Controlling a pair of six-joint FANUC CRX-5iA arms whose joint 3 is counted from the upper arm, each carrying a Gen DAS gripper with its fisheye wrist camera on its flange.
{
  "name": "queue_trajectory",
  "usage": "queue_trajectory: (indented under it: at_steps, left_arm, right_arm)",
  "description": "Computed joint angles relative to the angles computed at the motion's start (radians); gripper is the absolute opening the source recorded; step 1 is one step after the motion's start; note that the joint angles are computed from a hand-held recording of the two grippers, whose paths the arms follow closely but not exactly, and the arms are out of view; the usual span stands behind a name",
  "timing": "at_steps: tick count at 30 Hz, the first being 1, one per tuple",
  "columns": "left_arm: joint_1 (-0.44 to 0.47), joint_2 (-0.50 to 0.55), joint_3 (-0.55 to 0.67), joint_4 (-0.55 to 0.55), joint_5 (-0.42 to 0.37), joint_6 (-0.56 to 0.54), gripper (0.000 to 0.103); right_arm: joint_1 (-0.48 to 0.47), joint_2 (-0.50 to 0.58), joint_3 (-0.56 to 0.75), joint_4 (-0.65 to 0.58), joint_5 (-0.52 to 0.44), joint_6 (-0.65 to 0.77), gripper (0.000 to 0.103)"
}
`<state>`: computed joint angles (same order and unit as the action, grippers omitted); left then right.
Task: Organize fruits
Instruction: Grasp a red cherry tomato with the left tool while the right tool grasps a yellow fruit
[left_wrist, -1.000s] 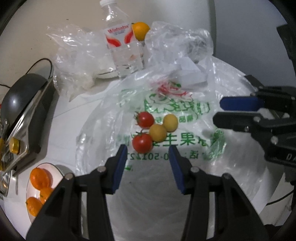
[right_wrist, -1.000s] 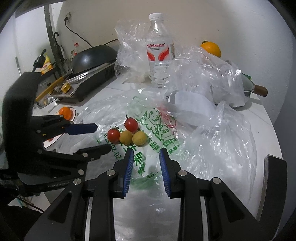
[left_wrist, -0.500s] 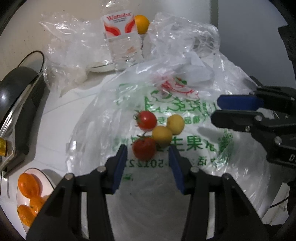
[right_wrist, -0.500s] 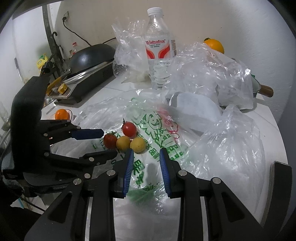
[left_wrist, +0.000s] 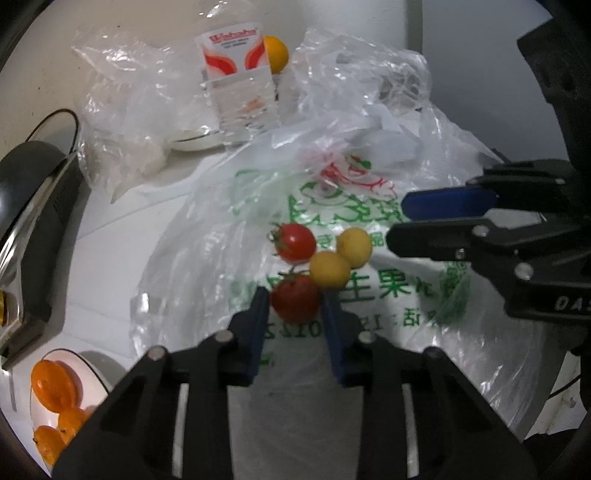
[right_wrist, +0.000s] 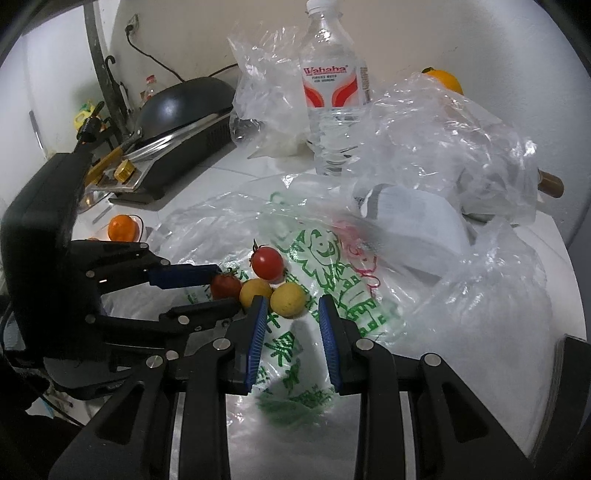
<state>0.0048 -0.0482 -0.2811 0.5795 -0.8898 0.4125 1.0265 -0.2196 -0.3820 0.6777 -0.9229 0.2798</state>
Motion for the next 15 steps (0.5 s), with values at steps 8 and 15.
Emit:
queue_trajectory:
  at_steps: [8,15]
  left_arm:
    - [0.029,-0.007,-0.013,0.066,-0.028,-0.037,0.029]
    - [0.016,0.015,0.008,0.054,-0.036,-0.032,0.029]
  right_arm:
    - [-0.023,0.043,0.035,-0.056,0.008,0.038,0.031]
    - [-0.034,0.071,0.067,-0.078,-0.004,0.075,0.031]
